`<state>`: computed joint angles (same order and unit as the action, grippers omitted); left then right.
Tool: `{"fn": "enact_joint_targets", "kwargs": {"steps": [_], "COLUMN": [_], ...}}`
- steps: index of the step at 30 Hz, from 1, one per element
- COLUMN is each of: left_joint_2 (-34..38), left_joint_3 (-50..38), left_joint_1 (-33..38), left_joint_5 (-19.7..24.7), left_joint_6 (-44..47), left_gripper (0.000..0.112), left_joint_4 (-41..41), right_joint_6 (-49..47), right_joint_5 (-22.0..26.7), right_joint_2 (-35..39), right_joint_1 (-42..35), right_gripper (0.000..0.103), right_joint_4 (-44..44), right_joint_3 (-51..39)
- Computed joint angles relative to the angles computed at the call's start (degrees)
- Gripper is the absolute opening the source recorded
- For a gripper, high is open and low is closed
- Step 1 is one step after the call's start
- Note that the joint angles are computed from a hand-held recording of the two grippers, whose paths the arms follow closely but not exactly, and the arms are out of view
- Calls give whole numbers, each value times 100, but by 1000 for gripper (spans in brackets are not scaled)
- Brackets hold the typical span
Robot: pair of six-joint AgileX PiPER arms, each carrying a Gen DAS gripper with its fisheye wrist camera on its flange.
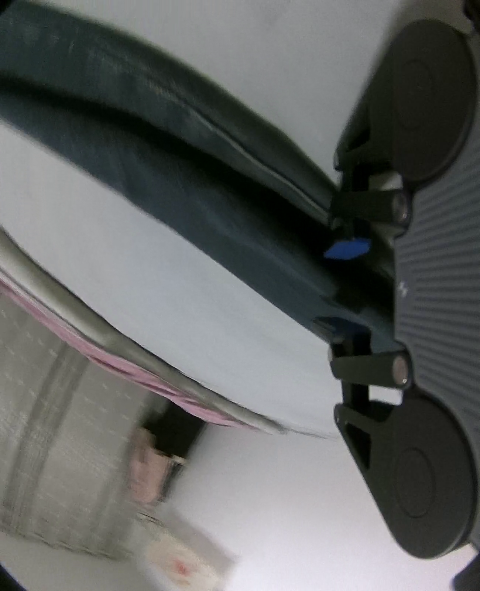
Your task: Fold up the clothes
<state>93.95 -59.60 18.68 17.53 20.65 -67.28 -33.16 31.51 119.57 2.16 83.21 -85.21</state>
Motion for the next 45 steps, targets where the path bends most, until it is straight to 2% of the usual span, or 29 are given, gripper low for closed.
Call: {"fn": "enact_joint_targets", "kwargs": {"steps": [1,2,5,8,14,18,23,28,32,36,38,42,45], "left_joint_2": [-7,-18,-72,-167,-324,-375,-568,-854,-1003,-1116,-1161,-1136,-1030], "left_joint_3": [-3,-15,-55,-92,-302,-417,-399,-373,-357,-321,-258,-139,-99], "left_joint_1": [16,37,126,256,640,1070,1370,1417,1544,1785,1840,1868,1827], "left_joint_5": [35,72,208,384,927,1505,1875,2007,2220,2499,2505,2452,2362], "left_joint_6": [40,80,92,-52,-169,27,-38,-150,-109,58,13,-152,-321], "left_gripper": [24,22,19,18,17,17,17,17,17,17,17,17,17], "left_joint_4": [-16,1,143,366,738,660,932,1528,1866,1963,2072,2270,2466], "right_joint_6": [-17,-44,-452,-415,-631,-339,-257,1119,2624,4065,4759,5465,6329], "right_joint_5": [-87,-174,-578,-971,-1442,-1567,-1677,-1963,-2089,-1987,-1931,-1782,-1662], "right_joint_2": [54,108,-85,-503,-1637,-2254,-3073,-3868,-4332,-4912,-5073,-5246,-5341], "right_joint_1": [-2,-3,150,368,760,972,1253,1761,2193,2607,2846,3245,3611], "right_gripper": [15,11,10,10,10,10,10,10,10,10,10,10,10], "right_joint_4": [139,289,365,-305,-828,-1544,-2128,-3915,-5661,-7267,-8025,-8816,-9800], "right_joint_3": [-20,-38,106,230,867,1136,1690,2213,2550,3039,3186,3389,3568]}}
